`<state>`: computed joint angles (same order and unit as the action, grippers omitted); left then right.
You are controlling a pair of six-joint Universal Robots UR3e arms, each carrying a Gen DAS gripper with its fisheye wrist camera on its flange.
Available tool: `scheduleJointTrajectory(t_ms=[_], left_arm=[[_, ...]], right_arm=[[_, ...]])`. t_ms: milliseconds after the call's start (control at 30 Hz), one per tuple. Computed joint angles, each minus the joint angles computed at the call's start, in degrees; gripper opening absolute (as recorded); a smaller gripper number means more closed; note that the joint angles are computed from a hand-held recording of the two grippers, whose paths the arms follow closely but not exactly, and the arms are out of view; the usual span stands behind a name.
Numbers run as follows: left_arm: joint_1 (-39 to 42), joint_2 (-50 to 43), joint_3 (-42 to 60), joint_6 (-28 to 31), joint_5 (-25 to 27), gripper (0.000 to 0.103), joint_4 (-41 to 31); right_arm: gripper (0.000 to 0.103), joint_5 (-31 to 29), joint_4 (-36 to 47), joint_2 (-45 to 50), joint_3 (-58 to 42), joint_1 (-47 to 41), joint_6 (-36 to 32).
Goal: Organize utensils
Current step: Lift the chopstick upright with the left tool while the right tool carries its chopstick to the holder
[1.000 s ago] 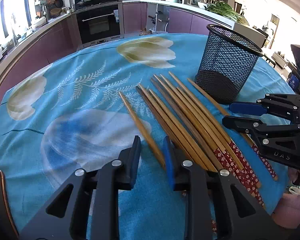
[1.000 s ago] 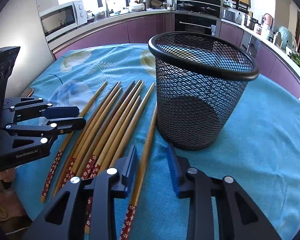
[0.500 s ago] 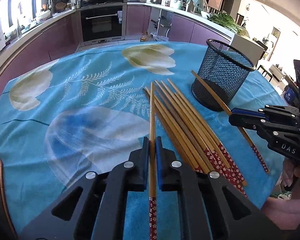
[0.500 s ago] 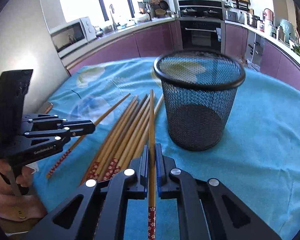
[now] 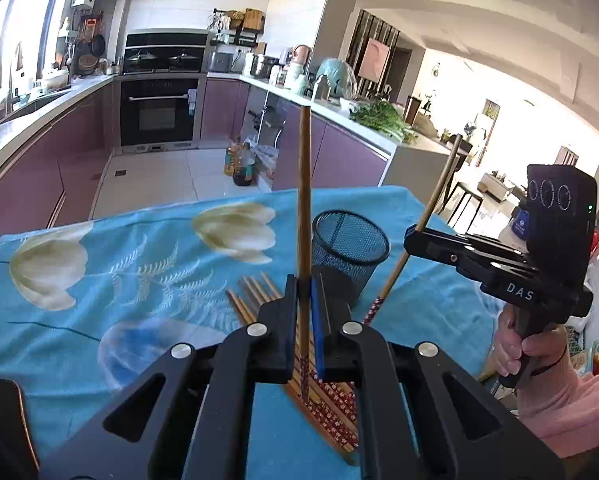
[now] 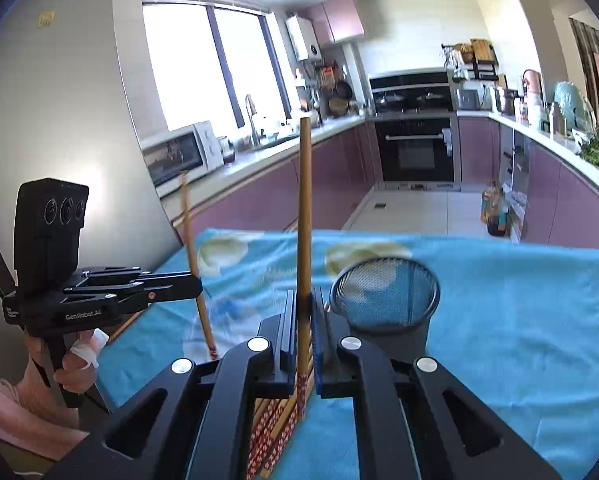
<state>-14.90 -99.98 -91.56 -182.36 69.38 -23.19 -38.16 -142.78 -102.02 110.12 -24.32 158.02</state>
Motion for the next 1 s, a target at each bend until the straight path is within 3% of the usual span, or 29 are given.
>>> scheduleJointTrajectory(t_ms=[167, 400, 700, 1000], left_arm=[[0.2, -2.4, 6.7, -2.0, -2.4, 0.007, 2.2], [-2.6, -13.1, 25.7, -3.4, -1.9, 0.007, 0.7], [-7.2, -28.8, 50.4, -0.7, 2.5, 0.007, -14.7], [-7.9, -37.2, 59.4, 3.0, 3.2, 0.007, -24.8]], right_arm=[[0.006, 3.0, -0.9, 2.3, -5.7, -1.9, 2.1], [0.006, 3.2, -2.4, 5.6, -13.3, -3.2, 4.0], [0.006, -3.5, -3.9, 13.4, -18.6, -0.9, 4.0], [0.006, -12.3, 6.1, 19.9, -23.4, 5.1, -0.8]])
